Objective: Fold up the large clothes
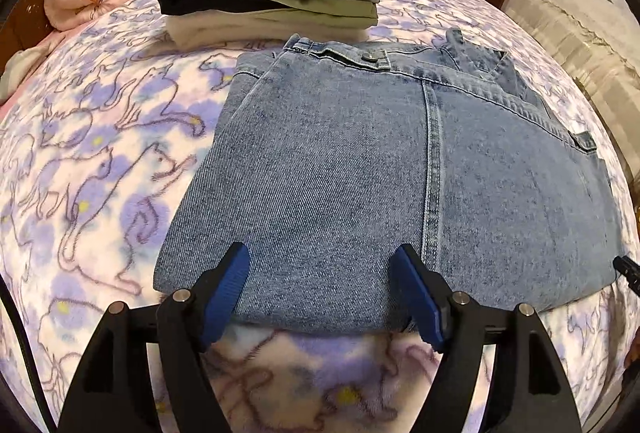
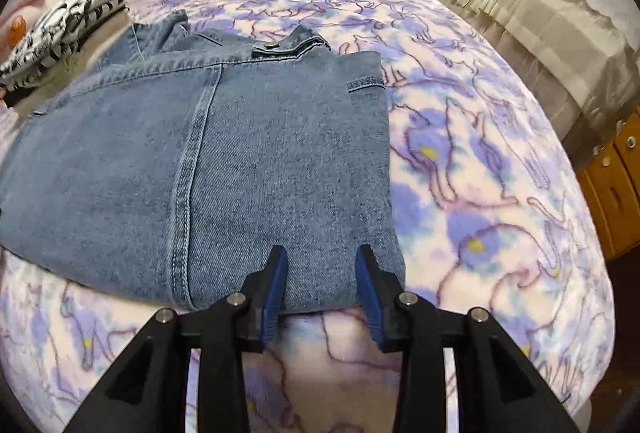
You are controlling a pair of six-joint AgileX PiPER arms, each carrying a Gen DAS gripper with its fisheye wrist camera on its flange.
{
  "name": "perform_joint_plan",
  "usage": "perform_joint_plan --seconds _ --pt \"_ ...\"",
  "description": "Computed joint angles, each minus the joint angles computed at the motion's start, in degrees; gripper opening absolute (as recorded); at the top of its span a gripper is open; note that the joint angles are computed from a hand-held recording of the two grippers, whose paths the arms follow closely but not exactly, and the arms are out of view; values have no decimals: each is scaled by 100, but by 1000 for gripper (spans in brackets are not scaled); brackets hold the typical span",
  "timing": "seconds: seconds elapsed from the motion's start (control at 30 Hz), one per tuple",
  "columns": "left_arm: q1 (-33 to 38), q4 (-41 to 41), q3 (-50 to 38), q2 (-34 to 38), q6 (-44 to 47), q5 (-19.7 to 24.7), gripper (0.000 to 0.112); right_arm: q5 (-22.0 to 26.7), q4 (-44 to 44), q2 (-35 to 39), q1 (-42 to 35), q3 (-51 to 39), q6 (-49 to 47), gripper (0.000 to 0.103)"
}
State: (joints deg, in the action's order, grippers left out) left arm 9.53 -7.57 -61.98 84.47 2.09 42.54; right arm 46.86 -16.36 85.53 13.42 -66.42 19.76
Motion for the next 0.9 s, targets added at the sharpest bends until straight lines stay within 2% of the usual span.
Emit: perform_joint_plan --seconds 0.2,0.4,0.43,0.57,0.67,0.9 --pt "6 -49 -46 -3 111 150 76 26 380 3 -172 -23 -22 47" --pt "68 -157 -200 39 161 492 80 325 423 10 -41 -120 101 55" --pt "111 -223 -260 48 154 626 80 397 528 -8 -69 -142 53 55" --pt "266 -528 -387 -13 200 1130 93 741 1329 -121 -346 -172 -253 55" --pt "355 -635 -352 -227 149 1493 102 1009 1606 -320 -374 -104 -306 55" --pt "453 -727 -86 -1125 150 2263 102 1850 1462 -769 348 -112 -104 55"
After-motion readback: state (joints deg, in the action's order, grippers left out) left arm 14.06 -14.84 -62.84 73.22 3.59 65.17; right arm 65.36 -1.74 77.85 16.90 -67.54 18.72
